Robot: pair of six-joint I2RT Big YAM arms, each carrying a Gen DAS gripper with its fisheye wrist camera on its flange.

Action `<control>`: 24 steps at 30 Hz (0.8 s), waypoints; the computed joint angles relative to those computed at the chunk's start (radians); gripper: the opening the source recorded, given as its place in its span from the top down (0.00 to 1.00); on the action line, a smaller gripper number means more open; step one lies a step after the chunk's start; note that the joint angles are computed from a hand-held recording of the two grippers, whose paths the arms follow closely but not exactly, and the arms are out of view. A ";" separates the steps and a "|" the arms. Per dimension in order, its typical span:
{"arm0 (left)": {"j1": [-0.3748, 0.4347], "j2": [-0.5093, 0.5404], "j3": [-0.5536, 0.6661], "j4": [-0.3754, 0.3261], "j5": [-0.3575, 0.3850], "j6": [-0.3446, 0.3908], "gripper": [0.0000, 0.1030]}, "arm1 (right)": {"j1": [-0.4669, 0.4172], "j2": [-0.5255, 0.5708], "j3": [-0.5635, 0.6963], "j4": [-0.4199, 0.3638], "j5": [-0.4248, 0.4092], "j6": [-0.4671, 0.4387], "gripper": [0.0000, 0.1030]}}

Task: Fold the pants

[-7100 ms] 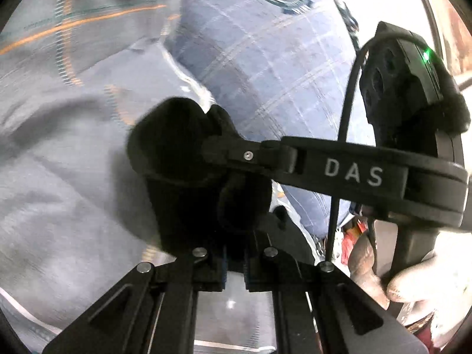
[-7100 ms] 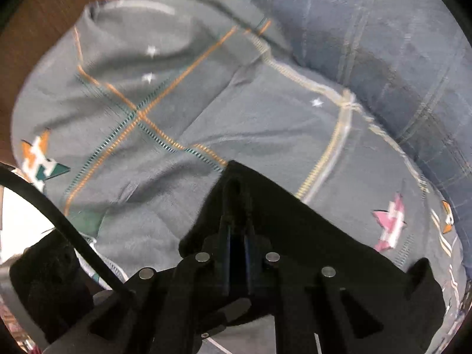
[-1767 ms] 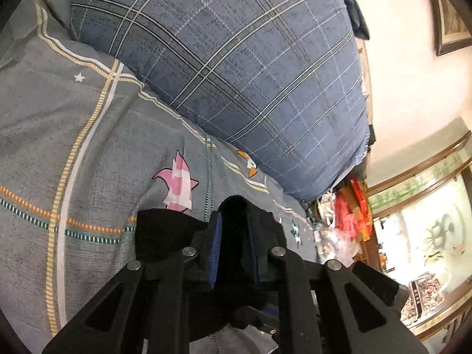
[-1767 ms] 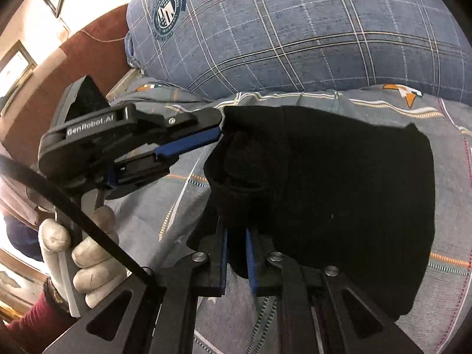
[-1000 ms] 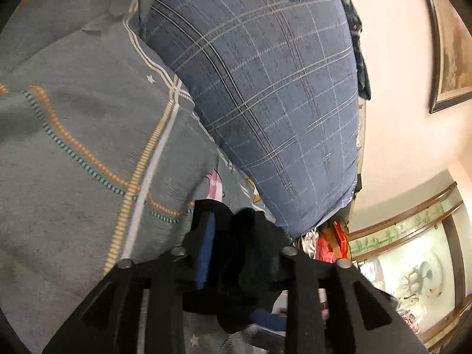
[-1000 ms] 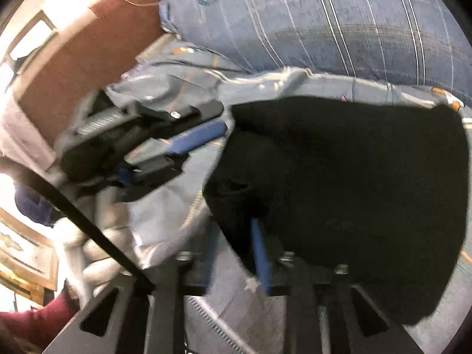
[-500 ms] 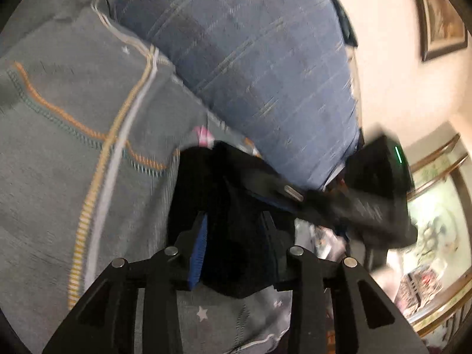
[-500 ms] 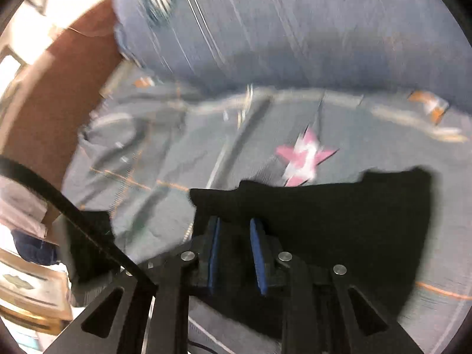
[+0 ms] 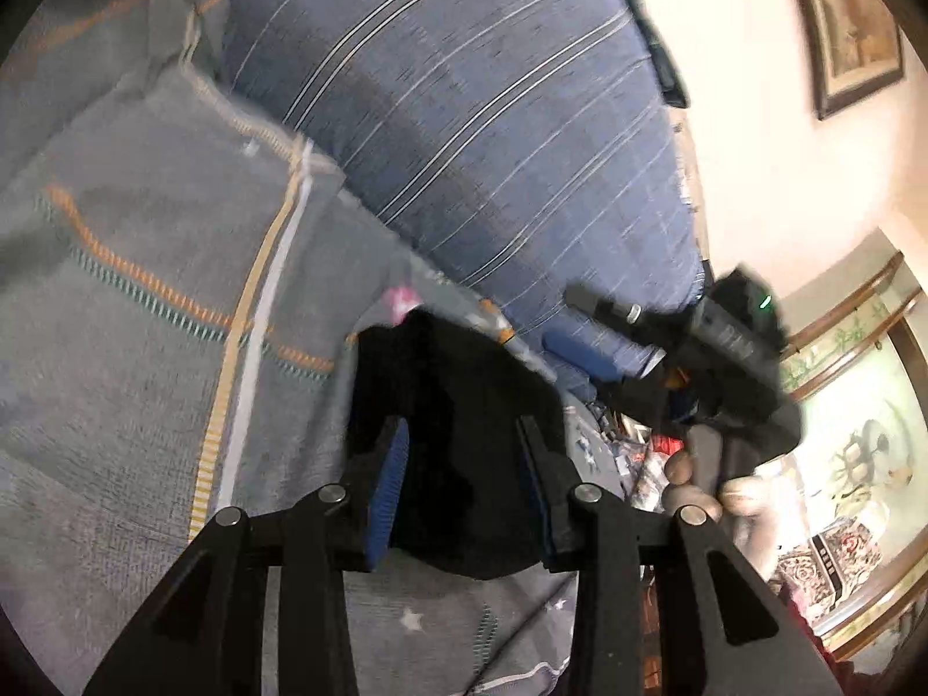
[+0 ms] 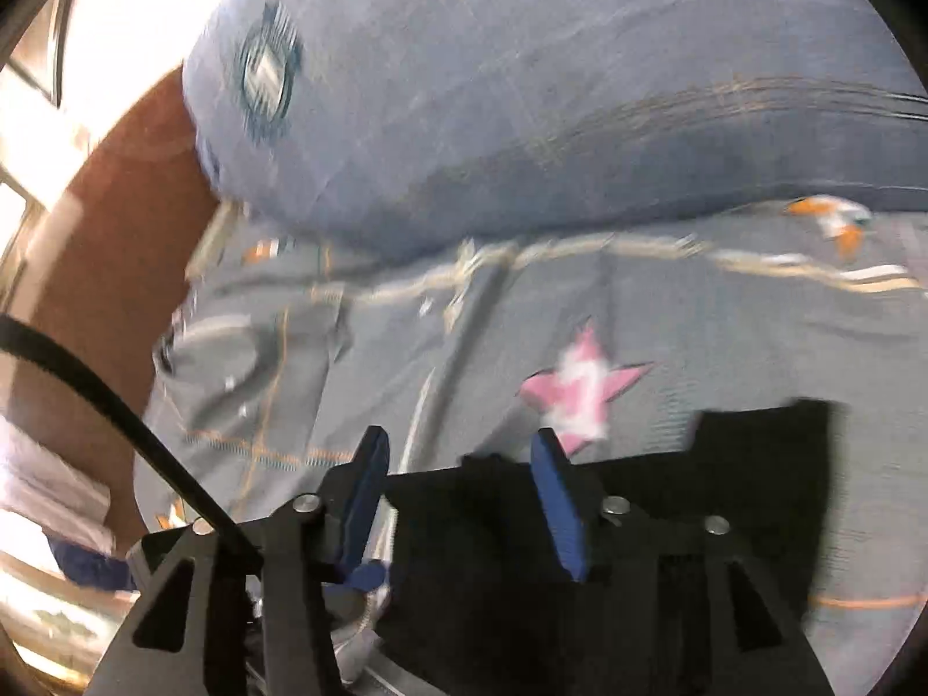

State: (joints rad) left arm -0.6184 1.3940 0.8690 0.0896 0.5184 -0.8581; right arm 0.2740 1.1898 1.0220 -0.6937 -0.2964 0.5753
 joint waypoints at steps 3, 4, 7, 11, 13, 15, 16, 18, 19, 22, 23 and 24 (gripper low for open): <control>-0.018 -0.024 0.028 0.004 -0.005 -0.017 0.52 | -0.053 -0.068 -0.036 -0.033 0.009 -0.015 0.46; -0.029 -0.014 0.054 -0.014 -0.010 -0.014 0.48 | -0.078 -0.091 -0.056 -0.029 -0.001 -0.008 0.46; -0.068 0.061 0.190 -0.200 -0.088 0.056 0.42 | -0.122 -0.127 -0.114 0.045 -0.065 0.051 0.46; -0.078 0.235 0.375 -0.430 -0.162 0.127 0.42 | -0.168 -0.069 -0.143 0.102 -0.111 0.081 0.46; -0.075 0.277 0.390 -0.422 -0.178 0.126 0.44 | -0.185 0.003 -0.129 0.103 -0.109 0.077 0.47; -0.083 0.272 0.372 -0.385 -0.205 0.140 0.44 | -0.182 0.046 -0.129 0.115 -0.067 0.066 0.48; -0.086 0.268 0.363 -0.374 -0.215 0.146 0.44 | -0.171 0.048 -0.136 0.136 -0.029 0.047 0.48; -0.088 0.259 0.343 -0.348 -0.219 0.165 0.43 | -0.144 0.058 -0.126 0.131 0.038 -0.012 0.48; -0.086 0.259 0.346 -0.352 -0.208 0.170 0.43 | -0.138 0.062 -0.119 0.120 0.052 -0.031 0.48; -0.062 0.240 0.367 -0.418 -0.158 0.152 0.43 | -0.157 0.028 -0.108 0.099 0.020 -0.028 0.47; -0.056 0.228 0.365 -0.429 -0.160 0.142 0.43 | -0.169 0.004 -0.121 0.117 0.004 -0.022 0.47; -0.055 0.201 0.355 -0.444 -0.175 0.140 0.43 | -0.179 -0.038 -0.137 0.127 -0.005 -0.018 0.47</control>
